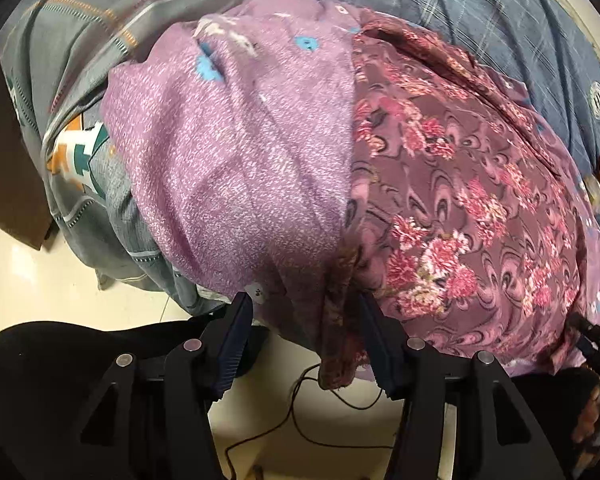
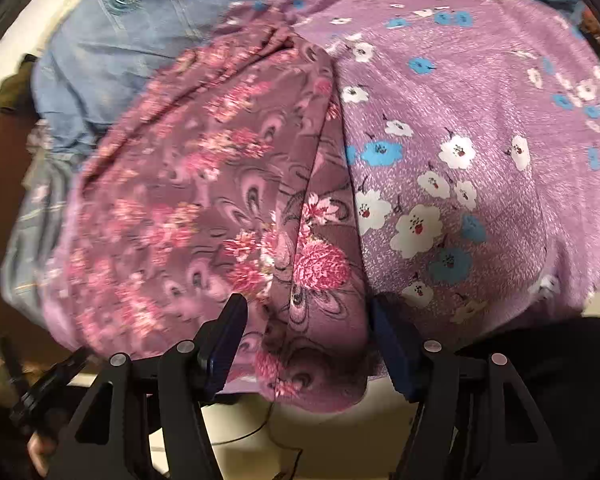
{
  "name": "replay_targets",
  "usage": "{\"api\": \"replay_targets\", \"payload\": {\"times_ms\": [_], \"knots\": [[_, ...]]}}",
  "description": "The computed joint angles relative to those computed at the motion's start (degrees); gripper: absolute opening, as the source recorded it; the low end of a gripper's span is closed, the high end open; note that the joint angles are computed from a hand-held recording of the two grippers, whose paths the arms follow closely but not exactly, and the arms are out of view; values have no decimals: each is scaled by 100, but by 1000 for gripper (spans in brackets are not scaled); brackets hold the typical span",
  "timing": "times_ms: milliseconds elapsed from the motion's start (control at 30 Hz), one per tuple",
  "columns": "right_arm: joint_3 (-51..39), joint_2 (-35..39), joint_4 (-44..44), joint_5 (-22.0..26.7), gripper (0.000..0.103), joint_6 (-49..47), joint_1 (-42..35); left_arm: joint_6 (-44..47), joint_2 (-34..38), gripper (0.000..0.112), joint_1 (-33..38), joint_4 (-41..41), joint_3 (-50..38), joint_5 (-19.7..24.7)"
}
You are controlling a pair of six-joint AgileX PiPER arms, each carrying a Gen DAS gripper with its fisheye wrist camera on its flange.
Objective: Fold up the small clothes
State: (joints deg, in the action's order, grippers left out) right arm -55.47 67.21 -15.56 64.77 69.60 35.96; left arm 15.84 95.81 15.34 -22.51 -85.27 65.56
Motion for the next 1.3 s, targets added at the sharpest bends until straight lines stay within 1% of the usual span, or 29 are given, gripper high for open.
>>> {"api": "replay_targets", "payload": {"times_ms": [67, 100, 167, 200, 233, 267, 300, 333, 367, 433, 500, 567, 600, 633, 700, 767, 800, 833, 867, 900, 1000, 1067, 1133, 1200, 1233, 1300], "knots": [[-14, 172, -150, 109, 65, 193, 174, 65, 46, 53, 16, -68, 26, 9], [82, 138, -91, 31, 62, 241, 155, 85, 64, 53, -33, -119, 81, -62], [302, -37, 28, -160, 59, 318, 59, 165, 86, 53, -113, -187, 175, -207], [400, -135, 34, -205, 50, 381, 34, 179, 111, 53, -167, -186, 208, -266], [429, -177, 37, -164, 45, 345, -5, 293, 130, 51, -169, -265, 253, -292], [452, -208, 31, -127, 38, 310, -10, 302, 160, 50, -260, -304, 318, -406], [503, -283, 51, -144, 32, 238, -52, 415, 158, 43, -277, -388, 396, -476], [558, -368, 86, -173, 29, 168, -92, 607, 151, 26, -258, -554, 470, -497], [555, -384, 93, -171, 25, 155, -86, 812, 166, 20, -243, -756, 506, -454], [567, -410, 103, -164, 24, 141, -81, 868, 96, 19, -360, -676, 617, -649], [528, -362, 91, -159, 24, 203, -48, 908, 86, 19, -386, -680, 680, -715], [522, -321, 97, -198, 25, 208, -66, 838, 156, 28, -357, -719, 677, -664], [524, -310, 108, -218, 25, 206, -83, 773, 228, 38, -342, -738, 644, -562], [526, -309, 136, -241, 26, 194, -108, 667, 270, 47, -344, -706, 627, -470], [558, -363, 231, -276, 28, 113, -185, 508, 269, 49, -309, -675, 692, -402], [570, -357, 256, -312, 28, 87, -213, 642, 173, 49, -253, -820, 804, -415], [578, -360, 261, -322, 28, 84, -221, 723, 111, 52, -263, -868, 866, -441], [585, -360, 249, -323, 28, 113, -207, 769, 90, 59, -293, -847, 884, -435], [581, -351, 237, -317, 28, 126, -198, 753, 111, 61, -376, -773, 882, -417], [568, -333, 212, -300, 28, 152, -172, 746, 173, 61, -447, -743, 865, -366], [555, -314, 192, -294, 28, 189, -141, 591, 550, 60, -596, -535, 662, 30], [575, -332, 222, -338, 28, 143, -180, 447, 762, 55, -652, -476, 607, 69], [600, -351, 216, -377, 28, 156, -182, 567, 871, 23, -537, -768, 563, 48], [603, -353, 159, -363, 28, 196, -117, 656, 893, 19, -430, -945, 577, 82], [603, -360, 146, -351, 28, 187, -97, 700, 849, 14, -396, -988, 641, 38], [625, -415, 166, -349, 24, 142, -112, 807, 768, 8, -364, -1066, 712, 29]]}}
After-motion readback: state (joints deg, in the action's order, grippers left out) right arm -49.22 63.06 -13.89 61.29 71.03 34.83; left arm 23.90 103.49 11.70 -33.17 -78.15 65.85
